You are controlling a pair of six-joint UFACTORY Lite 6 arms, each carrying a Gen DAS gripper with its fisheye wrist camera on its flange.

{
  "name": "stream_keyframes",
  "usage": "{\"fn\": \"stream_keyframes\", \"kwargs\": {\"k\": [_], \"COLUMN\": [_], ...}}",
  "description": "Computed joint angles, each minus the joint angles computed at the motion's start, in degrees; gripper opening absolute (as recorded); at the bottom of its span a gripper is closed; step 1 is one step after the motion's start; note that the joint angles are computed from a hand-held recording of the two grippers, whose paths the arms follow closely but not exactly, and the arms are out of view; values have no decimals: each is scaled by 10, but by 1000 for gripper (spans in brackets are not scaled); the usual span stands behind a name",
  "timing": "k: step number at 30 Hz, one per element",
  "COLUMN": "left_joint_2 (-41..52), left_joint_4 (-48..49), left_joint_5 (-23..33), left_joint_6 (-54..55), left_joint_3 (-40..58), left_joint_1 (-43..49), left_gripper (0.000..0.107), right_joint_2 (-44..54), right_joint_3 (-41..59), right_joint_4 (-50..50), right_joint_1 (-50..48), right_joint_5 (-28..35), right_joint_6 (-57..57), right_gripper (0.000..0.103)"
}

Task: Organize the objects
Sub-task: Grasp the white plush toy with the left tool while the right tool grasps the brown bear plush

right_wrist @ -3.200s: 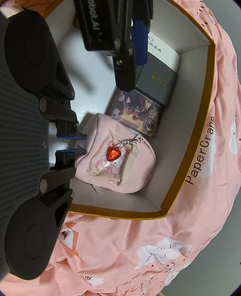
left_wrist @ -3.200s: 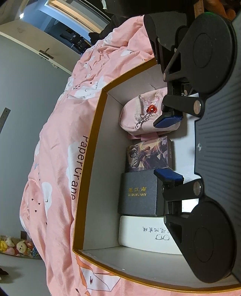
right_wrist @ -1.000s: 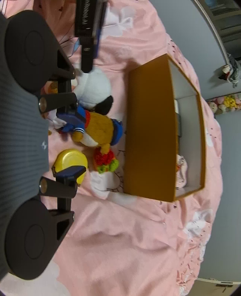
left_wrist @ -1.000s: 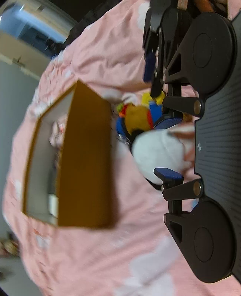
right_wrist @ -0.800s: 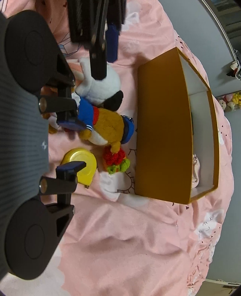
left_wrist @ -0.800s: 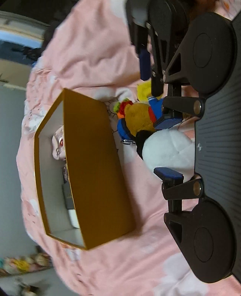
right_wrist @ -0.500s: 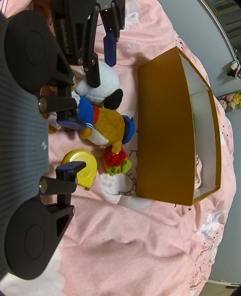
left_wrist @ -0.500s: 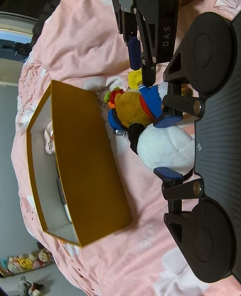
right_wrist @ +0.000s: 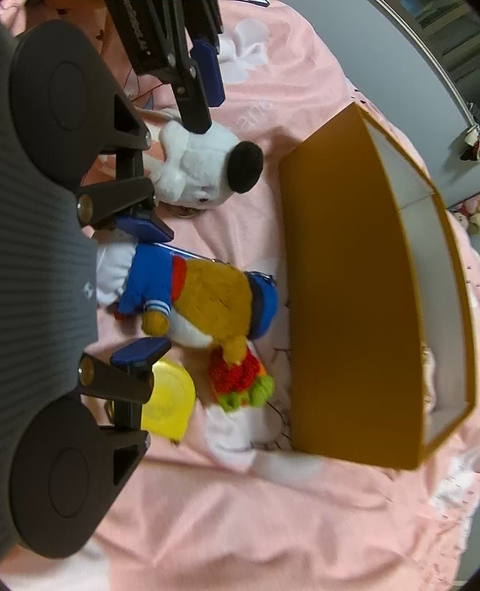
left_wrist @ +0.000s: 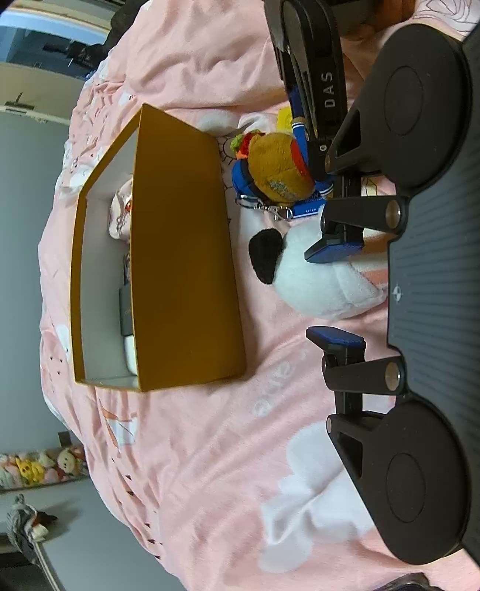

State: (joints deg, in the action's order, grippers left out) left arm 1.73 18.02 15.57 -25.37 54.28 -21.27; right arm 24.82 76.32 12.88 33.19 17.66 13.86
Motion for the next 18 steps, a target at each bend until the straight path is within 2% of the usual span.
{"fn": "stream_keyframes", "kwargs": {"k": [6, 8, 10, 15, 18], "left_joint_2": [-12, -13, -14, -10, -5], "left_joint_4": [61, 63, 45, -52, -25], "left_joint_5": [18, 22, 25, 38, 51], "left_joint_6": [-76, -78, -60, 25, -2], "left_joint_3": [-7, -7, -6, 7, 22], "left_joint_1": [3, 9, 15, 41, 35], "left_gripper": [47, 47, 47, 46, 48], "right_joint_2": [-18, -31, -27, 25, 33], "right_joint_3": [-1, -7, 2, 55, 64], "right_joint_4": [-120, -99, -79, -115, -114], "right_joint_1": [38, 50, 65, 90, 93], "right_joint_5": [-8, -19, -18, 12, 11], "right_joint_6": [91, 58, 20, 31, 28], "right_gripper": [43, 41, 35, 34, 34]}}
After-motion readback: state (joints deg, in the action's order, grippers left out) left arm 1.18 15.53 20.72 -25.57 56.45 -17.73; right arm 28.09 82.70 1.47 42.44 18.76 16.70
